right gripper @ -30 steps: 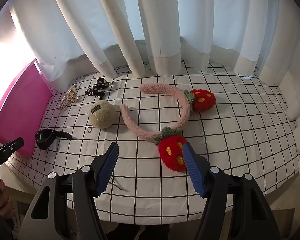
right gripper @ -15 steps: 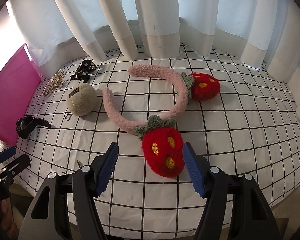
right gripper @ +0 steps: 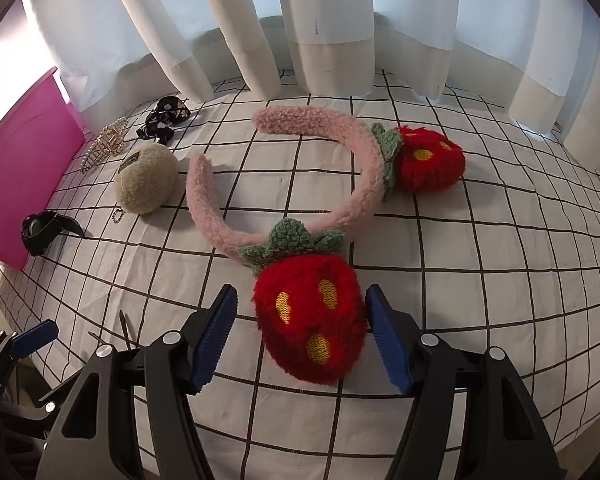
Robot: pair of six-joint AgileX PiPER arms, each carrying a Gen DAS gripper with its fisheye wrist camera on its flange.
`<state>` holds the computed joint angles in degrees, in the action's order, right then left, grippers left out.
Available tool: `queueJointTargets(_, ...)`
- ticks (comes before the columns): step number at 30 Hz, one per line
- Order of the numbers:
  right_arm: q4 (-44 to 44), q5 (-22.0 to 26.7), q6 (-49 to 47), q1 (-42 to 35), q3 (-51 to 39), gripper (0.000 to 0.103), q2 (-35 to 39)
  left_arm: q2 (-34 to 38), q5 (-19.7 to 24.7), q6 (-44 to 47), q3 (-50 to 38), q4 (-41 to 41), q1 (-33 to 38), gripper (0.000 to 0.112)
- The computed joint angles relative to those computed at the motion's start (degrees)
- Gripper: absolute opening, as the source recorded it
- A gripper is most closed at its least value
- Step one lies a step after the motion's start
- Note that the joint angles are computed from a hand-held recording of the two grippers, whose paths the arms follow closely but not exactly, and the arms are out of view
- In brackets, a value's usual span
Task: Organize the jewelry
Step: 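Close the left tool on the brown hair pin while the right tool grasps the red strawberry of the headband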
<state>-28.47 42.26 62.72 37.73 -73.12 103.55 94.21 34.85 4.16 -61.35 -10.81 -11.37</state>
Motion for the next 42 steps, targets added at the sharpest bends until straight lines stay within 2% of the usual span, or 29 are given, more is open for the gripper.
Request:
queueJointTargets(14,-0.66,-2.88,-4.43,-1.92,0.92,0.064,1.40,2.82,-3.40,-14.29,1.53,8.55,-4.94,0.095)
queueJointTargets(23,-4.17,-3.40,-2.98,-1.55,1.73,0.064,1.90,4.37,-5.25,-27.58,1.26,20.30,-9.17,0.094)
queueJointTargets(26,-5.22,-2.47,-2.59,-1.06,1.21,0.064,2.41,4.15,-4.81,-32.80,1.69,25.59,-10.40,0.084)
queueJointTargets(31,-7.71,-2.10,-0.53,-0.23,1.45,0.063,2.71,2.86,-6.07,-33.79,3.21,27.72,-11.12,0.066)
queueJointTargets(34,-7.85,-2.00,-0.65,-0.07,1.46,0.063,2.68,1.92,-7.12,-34.64,4.48,29.34,-12.26,0.053)
queueJointTargets(37,-8.36,-2.23,-0.21,0.20,1.88,0.062,2.46,1.04,-8.31,-35.16,5.78,30.20,-13.04,0.035)
queueJointTargets(39,-8.79,-2.43,0.09,0.56,2.30,0.052,2.10,0.80,-8.45,-35.63,6.05,31.22,-13.56,0.014)
queueJointTargets(40,-8.85,-2.23,0.02,0.78,2.07,0.048,2.20,0.72,-8.77,-34.48,6.20,30.28,-13.38,0.008)
queueJointTargets(42,-8.86,-2.07,0.14,1.03,1.99,0.044,2.21,0.45,-9.38,-31.52,6.48,27.47,-12.53,0.007)
